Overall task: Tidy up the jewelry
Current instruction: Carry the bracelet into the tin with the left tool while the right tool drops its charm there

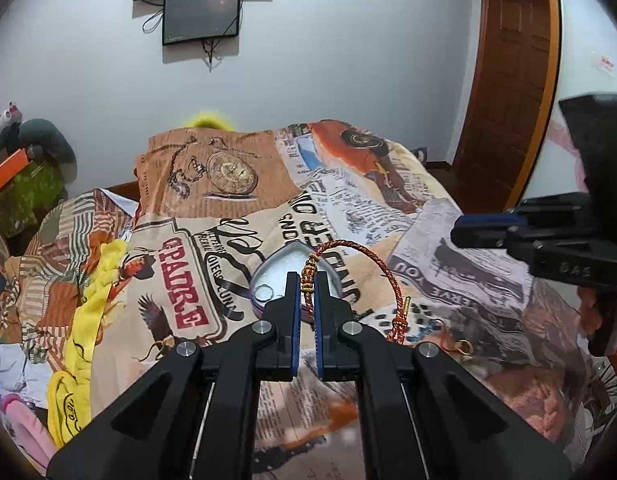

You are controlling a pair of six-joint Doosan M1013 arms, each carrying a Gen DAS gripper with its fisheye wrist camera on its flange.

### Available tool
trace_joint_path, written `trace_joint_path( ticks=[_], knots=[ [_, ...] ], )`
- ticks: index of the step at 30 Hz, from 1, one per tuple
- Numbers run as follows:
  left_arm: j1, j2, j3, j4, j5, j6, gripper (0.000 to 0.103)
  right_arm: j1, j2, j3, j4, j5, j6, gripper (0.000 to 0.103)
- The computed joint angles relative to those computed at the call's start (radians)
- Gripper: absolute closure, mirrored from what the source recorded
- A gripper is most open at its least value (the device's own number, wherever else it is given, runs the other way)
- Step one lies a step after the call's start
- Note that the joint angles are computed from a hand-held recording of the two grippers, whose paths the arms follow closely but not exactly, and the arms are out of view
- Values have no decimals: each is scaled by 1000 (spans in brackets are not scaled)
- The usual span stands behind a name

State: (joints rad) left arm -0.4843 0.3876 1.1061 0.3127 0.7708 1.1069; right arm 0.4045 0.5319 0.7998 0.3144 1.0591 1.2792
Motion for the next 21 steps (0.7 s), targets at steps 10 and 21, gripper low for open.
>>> trace_joint_path(
  ticks=[10, 21],
  knots=[
    [39, 74, -76, -42, 57, 43, 99, 14, 91, -125, 63, 48, 3, 94],
    [53, 146, -153, -23, 119, 74, 99, 24, 201, -296, 35, 144, 49, 94]
  ],
)
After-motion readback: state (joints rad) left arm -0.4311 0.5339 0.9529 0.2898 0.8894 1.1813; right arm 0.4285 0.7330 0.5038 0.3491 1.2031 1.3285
